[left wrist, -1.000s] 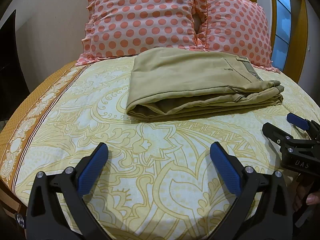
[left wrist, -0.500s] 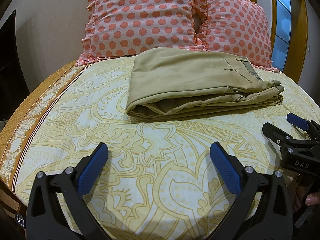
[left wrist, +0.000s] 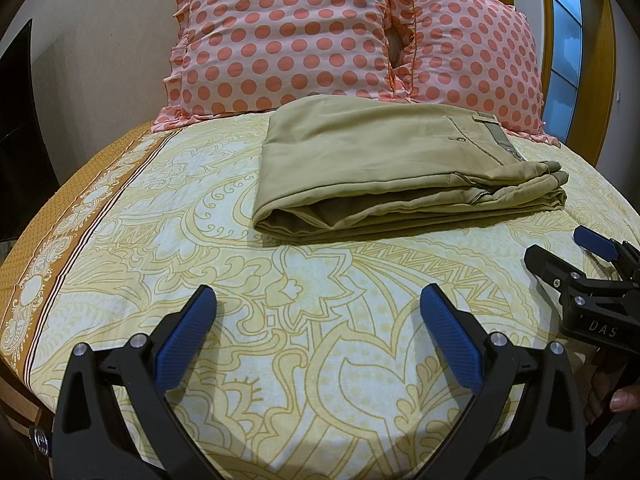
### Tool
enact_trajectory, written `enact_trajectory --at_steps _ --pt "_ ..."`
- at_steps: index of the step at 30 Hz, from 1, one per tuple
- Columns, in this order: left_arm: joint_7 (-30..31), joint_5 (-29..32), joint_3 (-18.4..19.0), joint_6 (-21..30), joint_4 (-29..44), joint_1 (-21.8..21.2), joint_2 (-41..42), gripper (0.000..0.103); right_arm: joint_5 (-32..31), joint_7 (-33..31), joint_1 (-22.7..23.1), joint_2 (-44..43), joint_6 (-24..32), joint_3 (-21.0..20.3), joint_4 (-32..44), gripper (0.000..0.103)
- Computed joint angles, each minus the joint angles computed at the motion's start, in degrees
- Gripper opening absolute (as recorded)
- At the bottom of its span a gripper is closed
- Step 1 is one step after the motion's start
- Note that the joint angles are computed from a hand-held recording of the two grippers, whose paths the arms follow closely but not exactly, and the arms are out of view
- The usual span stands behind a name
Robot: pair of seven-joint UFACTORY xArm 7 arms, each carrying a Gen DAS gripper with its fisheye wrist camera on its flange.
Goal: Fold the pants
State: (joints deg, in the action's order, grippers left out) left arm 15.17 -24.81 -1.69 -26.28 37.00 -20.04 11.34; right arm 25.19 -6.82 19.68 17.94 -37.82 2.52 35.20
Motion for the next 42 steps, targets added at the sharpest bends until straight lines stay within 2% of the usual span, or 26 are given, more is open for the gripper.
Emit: enact_trajectory --at_steps 13,20,28,42 --pt "-0.1 0.2 0.1 0.1 0.1 0.1 0.1 0.101 -0.4 0.2 -0.2 0.0 -0.1 0.0 0.0 0.102" --pt "2.6 -3.5 1.2 1.7 0.8 -1.8 -0.3 0.101 -0.7 0.3 -0.3 0.1 -0.2 0.0 0.0 0.102" --pt "1.3 -1.5 0.5 1.4 0.8 -0.5 -0.2 0.101 -0.4 0.2 -0.1 0.3 -0.2 -0.1 0.2 0.102" --pt "2.1 -2.6 1.0 2.0 1.3 -1.3 0.0 0.101 -0.1 0.1 0.0 0.6 -0.5 -0.1 0.4 0.102"
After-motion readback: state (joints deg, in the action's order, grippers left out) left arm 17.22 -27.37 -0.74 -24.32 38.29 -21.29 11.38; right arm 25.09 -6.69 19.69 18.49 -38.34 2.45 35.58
